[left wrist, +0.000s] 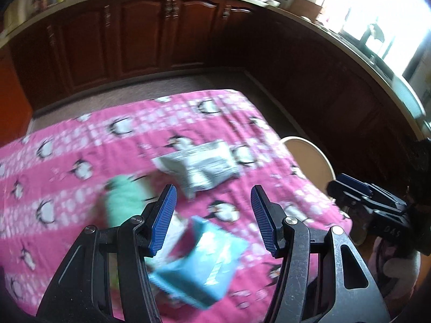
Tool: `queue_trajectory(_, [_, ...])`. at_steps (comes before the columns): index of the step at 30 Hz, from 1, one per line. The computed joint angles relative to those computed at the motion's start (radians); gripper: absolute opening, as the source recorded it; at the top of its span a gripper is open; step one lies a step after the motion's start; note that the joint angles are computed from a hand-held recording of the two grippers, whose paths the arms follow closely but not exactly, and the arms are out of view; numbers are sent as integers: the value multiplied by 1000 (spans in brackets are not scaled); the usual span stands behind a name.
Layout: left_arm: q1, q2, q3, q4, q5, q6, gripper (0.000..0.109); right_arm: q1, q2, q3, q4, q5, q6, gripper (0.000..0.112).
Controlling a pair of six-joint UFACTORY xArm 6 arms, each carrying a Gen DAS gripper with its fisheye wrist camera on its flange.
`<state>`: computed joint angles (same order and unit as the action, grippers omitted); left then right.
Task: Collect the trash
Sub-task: 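Move both open tools back over the table items, then grasp the green towel with the left tool while the right tool grasps the silver wrapper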
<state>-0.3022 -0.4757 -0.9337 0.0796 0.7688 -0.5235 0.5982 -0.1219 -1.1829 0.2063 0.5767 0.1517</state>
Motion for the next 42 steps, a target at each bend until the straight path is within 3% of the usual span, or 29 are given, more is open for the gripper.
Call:
queue_trajectory(6, [107, -100, 105, -54, 35, 18, 57, 35, 63, -59, 33, 32, -35, 60])
queue_trajectory(14, [194, -95, 172, -145, 31, 47, 57, 69, 213, -190, 105, 96, -63, 65])
queue_trajectory(18, [201, -65, 178, -171, 16, 50, 57, 74, 306, -284, 144, 142, -86, 69])
queue_trajectory(25, [217, 20, 157, -220, -5, 76, 57, 58, 448, -394, 362, 200, -86, 69])
queue_trajectory(34, [235, 78, 129, -259, 12, 117, 57, 46, 624, -577, 400, 151, 33, 69])
queue_trajectory(35, [234, 84, 129, -266, 11, 121, 57, 46, 634, -587, 402, 151, 30, 67])
queue_trajectory(38, [229, 95, 129, -270, 10, 134, 56, 51, 620, -568, 409, 108, -5, 44])
queue_trajectory(40, [225, 95, 133, -258, 5, 133, 47, 52, 589, -538, 426, 76, -57, 25])
queue_trajectory(42, [220, 92, 134, -236, 0, 125, 43, 54, 570, -528, 412, 68, -86, 18])
